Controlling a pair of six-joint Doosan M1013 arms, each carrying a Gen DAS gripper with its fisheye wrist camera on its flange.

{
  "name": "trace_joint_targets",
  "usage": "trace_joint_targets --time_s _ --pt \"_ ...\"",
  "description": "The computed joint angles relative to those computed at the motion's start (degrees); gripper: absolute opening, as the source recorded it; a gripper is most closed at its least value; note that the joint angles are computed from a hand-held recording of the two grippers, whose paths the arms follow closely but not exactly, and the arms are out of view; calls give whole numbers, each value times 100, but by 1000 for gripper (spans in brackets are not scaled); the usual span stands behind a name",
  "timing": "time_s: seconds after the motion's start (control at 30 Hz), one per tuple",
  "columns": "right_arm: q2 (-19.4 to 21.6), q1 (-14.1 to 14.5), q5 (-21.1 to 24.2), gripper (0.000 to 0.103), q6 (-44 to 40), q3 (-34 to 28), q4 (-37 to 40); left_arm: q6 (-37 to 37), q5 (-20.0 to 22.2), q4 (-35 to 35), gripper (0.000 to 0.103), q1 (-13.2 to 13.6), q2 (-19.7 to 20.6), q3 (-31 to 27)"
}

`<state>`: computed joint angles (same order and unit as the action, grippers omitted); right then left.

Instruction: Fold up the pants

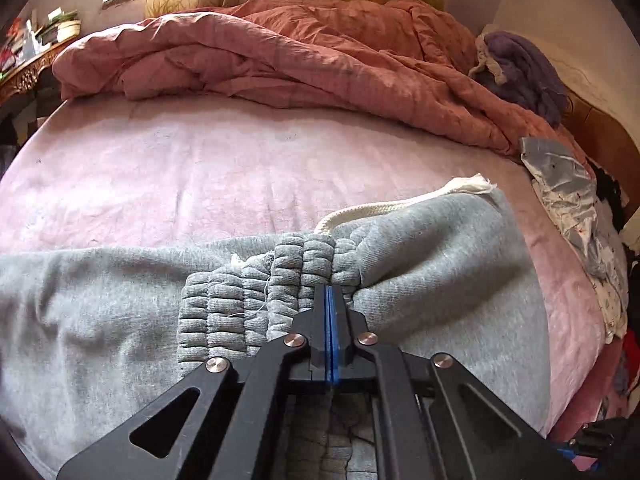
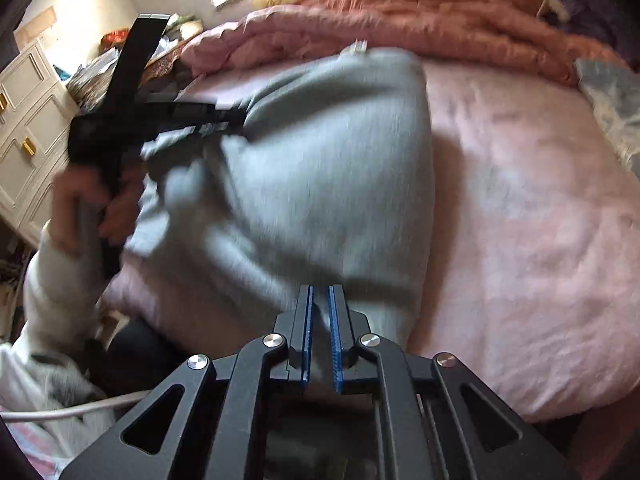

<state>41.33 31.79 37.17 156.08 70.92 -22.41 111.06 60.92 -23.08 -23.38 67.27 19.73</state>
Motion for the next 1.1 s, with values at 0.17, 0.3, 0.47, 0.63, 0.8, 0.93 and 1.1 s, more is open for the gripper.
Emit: trace_joint_targets --time_s 0.17,0.3,0.47,0.63,0.8,0.93,1.1 --pt "-228 44 -88 9 962 108 -1352 302 -974 -61 4 -33 -584 1200" --pt "-202 -122 -104 9 1527 -79 -2100 443 -1400 -152 4 -20 -755 1599" --pt "305 -644 -666 9 -184 -843 -210 439 -1785 -362 4 -12 -802 1832" --pt "1184 -862 278 9 -1073 -2214 660 552 -2001 -354 4 -28 -854 1973" --pt "1432 -1129 186 0 -1033 -2507 1512 551 -1894 -524 4 7 -778 1867" --pt "1167 -1139 -307 0 -1008 -2078 1587 577 -1932 -517 4 5 -798 1905" --pt "1081 -910 670 0 487 -2113 -422 577 -1897 -597 4 14 -808 1922"
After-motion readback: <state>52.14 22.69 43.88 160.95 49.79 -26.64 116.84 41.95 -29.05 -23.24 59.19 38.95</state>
